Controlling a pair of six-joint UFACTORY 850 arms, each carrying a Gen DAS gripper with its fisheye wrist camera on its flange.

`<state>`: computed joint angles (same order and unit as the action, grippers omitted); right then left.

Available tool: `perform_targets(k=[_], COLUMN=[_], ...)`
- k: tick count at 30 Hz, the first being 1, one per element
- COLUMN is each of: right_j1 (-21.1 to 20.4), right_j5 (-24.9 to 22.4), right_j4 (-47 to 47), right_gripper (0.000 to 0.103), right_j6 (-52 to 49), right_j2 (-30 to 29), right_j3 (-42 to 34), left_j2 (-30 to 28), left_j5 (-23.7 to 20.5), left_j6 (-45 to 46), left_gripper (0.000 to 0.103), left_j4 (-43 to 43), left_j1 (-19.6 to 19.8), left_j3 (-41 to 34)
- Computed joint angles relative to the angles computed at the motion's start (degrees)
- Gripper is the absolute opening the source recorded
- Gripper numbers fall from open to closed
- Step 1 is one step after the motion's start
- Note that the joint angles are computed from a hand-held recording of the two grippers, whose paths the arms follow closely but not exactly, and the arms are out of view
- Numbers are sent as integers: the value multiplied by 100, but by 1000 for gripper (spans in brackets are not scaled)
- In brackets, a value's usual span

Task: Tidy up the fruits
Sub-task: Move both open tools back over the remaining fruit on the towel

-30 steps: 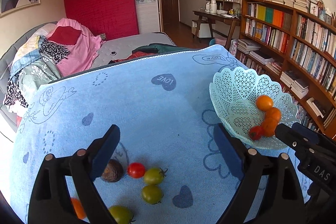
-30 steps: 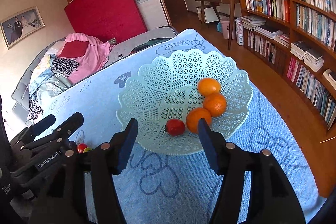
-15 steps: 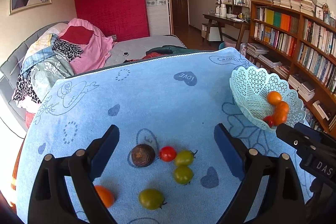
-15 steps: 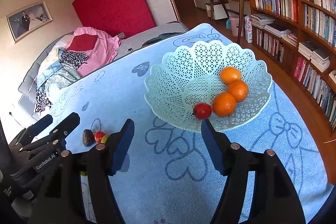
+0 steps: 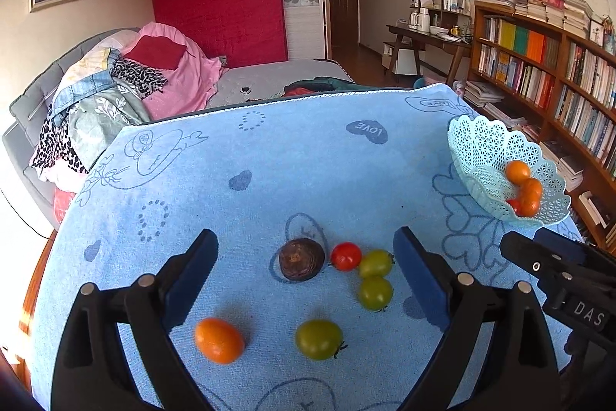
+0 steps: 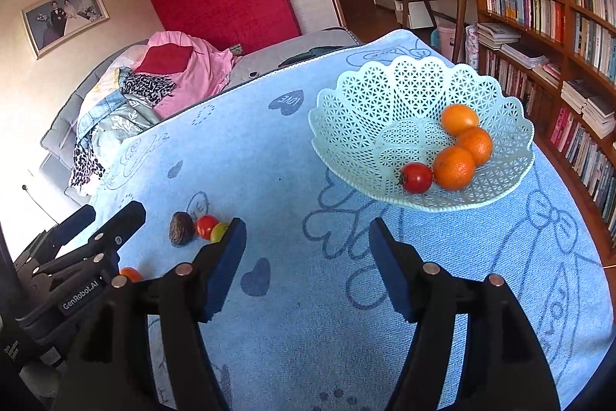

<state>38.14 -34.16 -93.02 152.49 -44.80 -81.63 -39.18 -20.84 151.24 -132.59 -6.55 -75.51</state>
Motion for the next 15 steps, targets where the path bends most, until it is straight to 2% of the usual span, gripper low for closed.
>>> perform_targets(k=[9, 15], right_j1=[-1, 3], right_j5=[211, 331], right_j4=[183, 299], right_gripper=[68, 68], right_j6=[-377, -590], right_j2=[-206, -352], right_j3=[-296, -496], left_j2=[-161, -358], left_j5=[177, 411], left_j6=[-343, -1180], left_gripper=[92, 92], left_j4=[246, 915], left_j1=[271, 470], left_j3=[-118, -344])
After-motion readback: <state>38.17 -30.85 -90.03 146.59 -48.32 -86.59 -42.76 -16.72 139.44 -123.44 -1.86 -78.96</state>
